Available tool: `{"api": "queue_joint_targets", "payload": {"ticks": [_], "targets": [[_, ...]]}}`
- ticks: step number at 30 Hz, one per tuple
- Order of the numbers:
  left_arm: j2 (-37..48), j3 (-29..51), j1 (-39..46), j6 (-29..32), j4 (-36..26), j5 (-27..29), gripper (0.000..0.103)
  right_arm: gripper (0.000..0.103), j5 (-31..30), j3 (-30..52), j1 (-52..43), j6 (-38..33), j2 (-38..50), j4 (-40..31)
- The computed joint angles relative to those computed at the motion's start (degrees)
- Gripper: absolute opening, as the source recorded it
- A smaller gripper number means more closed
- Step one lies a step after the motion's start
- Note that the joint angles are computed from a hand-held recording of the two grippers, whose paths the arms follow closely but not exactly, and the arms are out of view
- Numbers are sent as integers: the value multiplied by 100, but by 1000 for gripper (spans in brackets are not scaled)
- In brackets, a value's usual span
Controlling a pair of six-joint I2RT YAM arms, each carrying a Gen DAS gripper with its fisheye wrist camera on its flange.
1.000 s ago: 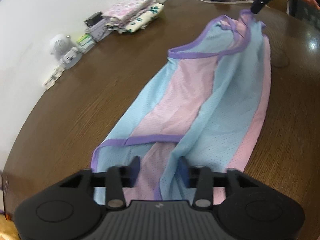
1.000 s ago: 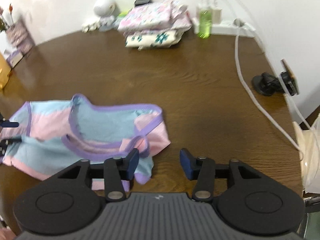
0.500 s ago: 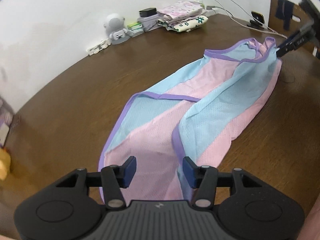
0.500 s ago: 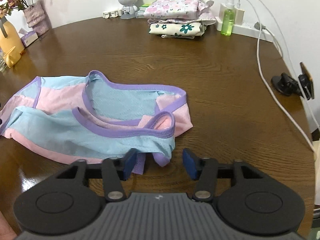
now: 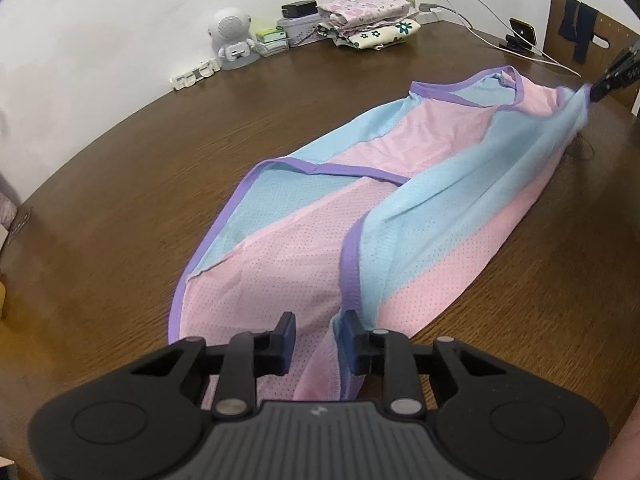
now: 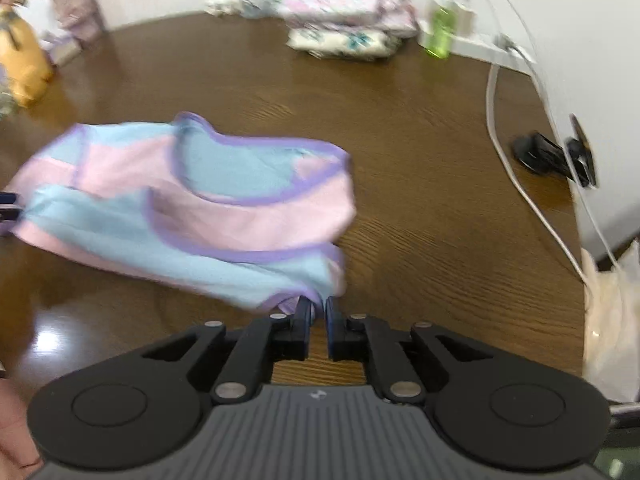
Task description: Fold clothes
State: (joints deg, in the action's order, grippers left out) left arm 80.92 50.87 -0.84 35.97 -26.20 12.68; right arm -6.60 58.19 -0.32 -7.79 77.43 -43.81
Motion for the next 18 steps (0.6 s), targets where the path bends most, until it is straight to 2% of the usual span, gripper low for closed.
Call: {"api": "queue_joint_targets", "payload": {"ticks": [1, 3, 7, 9, 14, 17, 18], "targets": [[-24, -21, 12, -2, 6, 8, 24, 26, -191, -71, -60, 11, -29, 92], [-114, -55, 58, 31, -52, 61, 26, 41, -496, -243, -87, 112, -264, 300], [-331, 22, 274, 59, -225, 482, 36, 47, -1014, -562, 323, 326, -870, 781], [-296, 138, 212, -2, -252, 576, 40, 49, -930, -596, 852, 401, -803, 1114], [235, 582, -179, -109, -377, 533, 41, 49, -308, 4, 2028, 380, 575, 1790], [711, 865, -299, -269, -423, 544, 41, 49, -193, 546, 2204, 565, 1414, 1921], [827, 934, -316, -327, -432, 541, 38, 48, -212, 714, 2212, 627, 1650, 1911]]}}
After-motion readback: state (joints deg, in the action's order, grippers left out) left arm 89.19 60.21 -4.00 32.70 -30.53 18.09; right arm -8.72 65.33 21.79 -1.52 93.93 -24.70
